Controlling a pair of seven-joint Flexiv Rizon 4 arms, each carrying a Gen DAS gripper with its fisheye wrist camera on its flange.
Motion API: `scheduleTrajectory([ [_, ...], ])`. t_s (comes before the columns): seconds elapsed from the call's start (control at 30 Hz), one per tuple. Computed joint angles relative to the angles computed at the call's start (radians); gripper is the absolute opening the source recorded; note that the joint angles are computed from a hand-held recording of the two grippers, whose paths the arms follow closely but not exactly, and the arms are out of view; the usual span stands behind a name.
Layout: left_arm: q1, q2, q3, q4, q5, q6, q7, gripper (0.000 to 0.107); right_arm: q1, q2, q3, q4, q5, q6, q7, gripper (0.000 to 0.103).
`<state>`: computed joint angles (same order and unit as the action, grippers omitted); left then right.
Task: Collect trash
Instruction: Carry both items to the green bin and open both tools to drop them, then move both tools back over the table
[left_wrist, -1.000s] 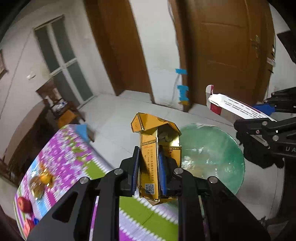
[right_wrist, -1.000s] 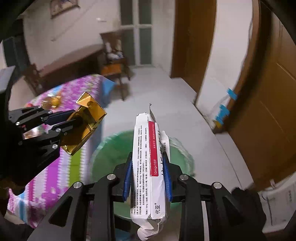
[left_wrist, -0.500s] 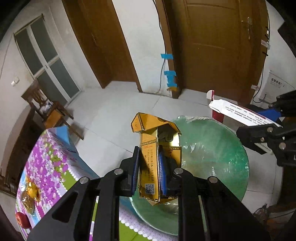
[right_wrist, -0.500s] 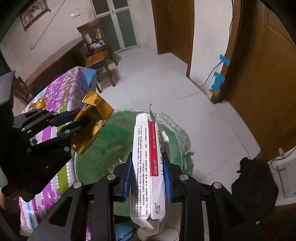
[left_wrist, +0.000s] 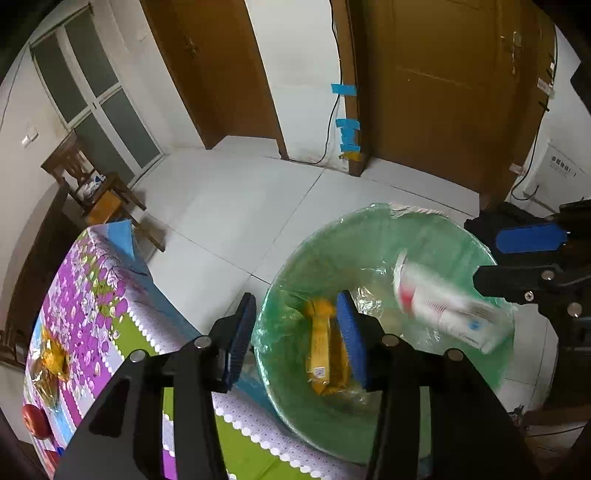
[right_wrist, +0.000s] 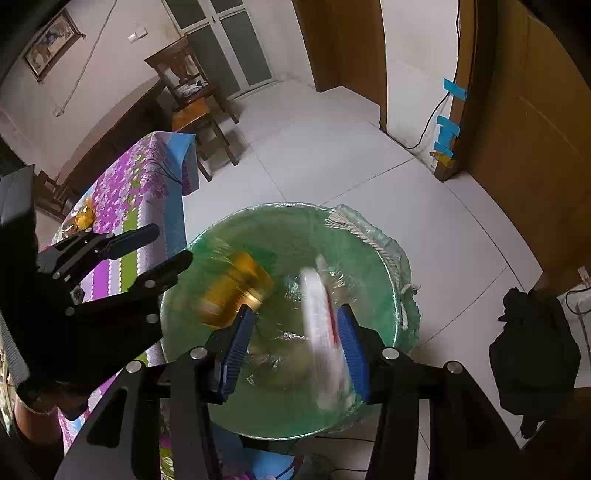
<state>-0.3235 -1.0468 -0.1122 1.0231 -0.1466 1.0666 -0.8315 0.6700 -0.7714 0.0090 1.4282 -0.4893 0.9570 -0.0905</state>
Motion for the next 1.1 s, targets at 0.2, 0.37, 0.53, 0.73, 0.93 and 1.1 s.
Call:
scheduleTrajectory([
  [0.2,0.011,0.033,-0.009,0.074,0.003,0.057,0.005,0.044,0.004,0.008,0.001,0.009,-0.003,-0.001,-0.001,0.049],
  [0.37,0.020,0.058,-0.012,0.138,-0.001,0.108,0.003,0.044,0.014,0.008,-0.001,-0.001,-0.014,-0.025,-0.004,0.049],
  [0.53,0.076,0.116,-0.053,0.292,-0.030,0.268,-0.025,0.051,0.097,0.014,-0.084,-0.002,-0.150,-0.107,0.051,0.049],
  [0.73,0.140,0.179,-0.027,0.480,-0.029,0.504,-0.092,0.052,0.217,-0.020,-0.190,-0.027,-0.472,-0.166,0.223,0.049],
  [0.93,0.256,0.242,-0.026,0.628,-0.046,0.683,-0.197,0.054,0.310,-0.143,-0.256,-0.189,-0.756,-0.244,0.306,0.056],
  [1.1,0.366,0.290,-0.041,0.710,-0.033,0.763,-0.274,0.057,0.312,-0.289,-0.261,-0.429,-0.778,-0.196,0.277,0.059],
])
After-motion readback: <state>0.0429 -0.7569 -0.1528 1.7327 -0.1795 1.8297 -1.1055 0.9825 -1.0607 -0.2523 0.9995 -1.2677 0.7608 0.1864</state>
